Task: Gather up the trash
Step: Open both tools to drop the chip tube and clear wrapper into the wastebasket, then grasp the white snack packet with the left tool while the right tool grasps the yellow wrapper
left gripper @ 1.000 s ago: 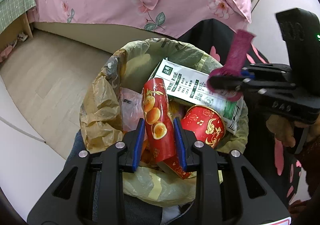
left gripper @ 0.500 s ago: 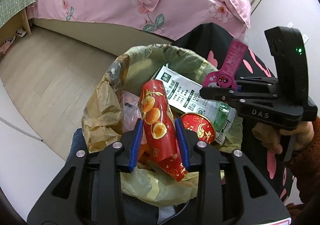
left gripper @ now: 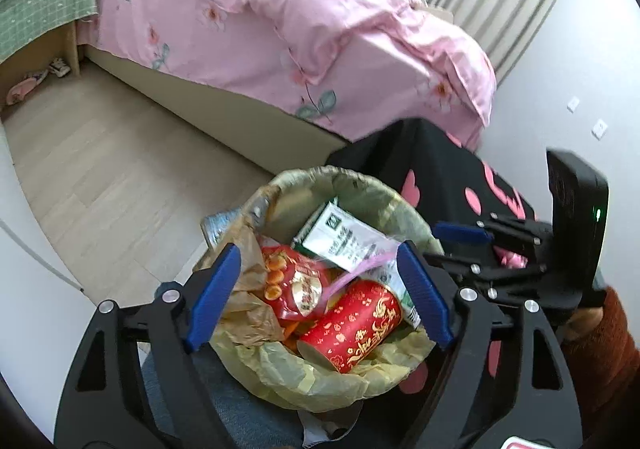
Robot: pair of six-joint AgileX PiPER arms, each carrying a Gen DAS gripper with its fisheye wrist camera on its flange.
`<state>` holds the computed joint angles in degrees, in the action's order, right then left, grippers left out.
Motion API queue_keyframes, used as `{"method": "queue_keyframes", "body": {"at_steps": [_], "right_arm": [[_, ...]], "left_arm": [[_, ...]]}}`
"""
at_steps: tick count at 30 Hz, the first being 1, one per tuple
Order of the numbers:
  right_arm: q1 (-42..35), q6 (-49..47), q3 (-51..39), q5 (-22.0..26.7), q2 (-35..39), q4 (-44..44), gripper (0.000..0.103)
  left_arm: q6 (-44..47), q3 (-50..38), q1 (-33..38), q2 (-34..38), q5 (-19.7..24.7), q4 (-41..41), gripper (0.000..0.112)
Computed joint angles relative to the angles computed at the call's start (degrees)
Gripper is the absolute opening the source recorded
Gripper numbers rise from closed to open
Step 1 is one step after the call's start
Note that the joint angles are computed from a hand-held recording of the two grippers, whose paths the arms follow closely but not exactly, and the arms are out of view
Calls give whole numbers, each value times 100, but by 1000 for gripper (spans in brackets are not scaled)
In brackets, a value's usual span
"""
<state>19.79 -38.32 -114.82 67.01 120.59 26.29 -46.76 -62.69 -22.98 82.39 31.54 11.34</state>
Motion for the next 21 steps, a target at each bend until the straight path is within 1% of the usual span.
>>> {"method": "queue_keyframes", "body": {"at_steps": [3, 5, 8, 10, 12, 14, 16, 17, 18, 19, 21], "right_arm": [[-165, -78, 235, -66, -239, 120, 44], [-335, -145, 522, -188, -495, 224, 44], [-709, -337, 1187, -502, -1024, 445, 44], [-1110, -600, 1705, -661, -1439, 734, 45], [-1483, -963, 2207, -761, -1858, 978, 54], [-1892, -1423, 2631, -745, -2224, 1220, 54], [-2524, -1939, 3076, -594, -2617, 1478, 54], [-2758, -2057, 3194, -543, -2733, 1519, 54], [-3051, -2162, 3361, -558, -2878, 1533, 54], [-3438, -2283, 3585, -686, -3058, 1560, 54], [-4054, -2571, 3853, -901, -3231, 1650, 54]], "left_arm": [[-448, -24, -98, -213, 111, 428, 78], [-814, -154, -305, -267, 302, 852, 78], [-1064, -348, -597, -256, 440, 1205, 78], [-1245, -539, -890, -163, 519, 1509, 79], [-1529, -809, -1305, 47, 628, 1978, 79], [-1657, -1139, -1704, 348, 679, 2330, 79], [-1639, -1470, -1976, 643, 721, 2488, 80], [-1565, -1749, -2161, 906, 708, 2538, 80], [-1485, -1916, -2243, 1052, 698, 2501, 81], [-1396, -2135, -2326, 1249, 677, 2426, 81], [-1032, -2713, -2456, 1757, 560, 2038, 83]]}}
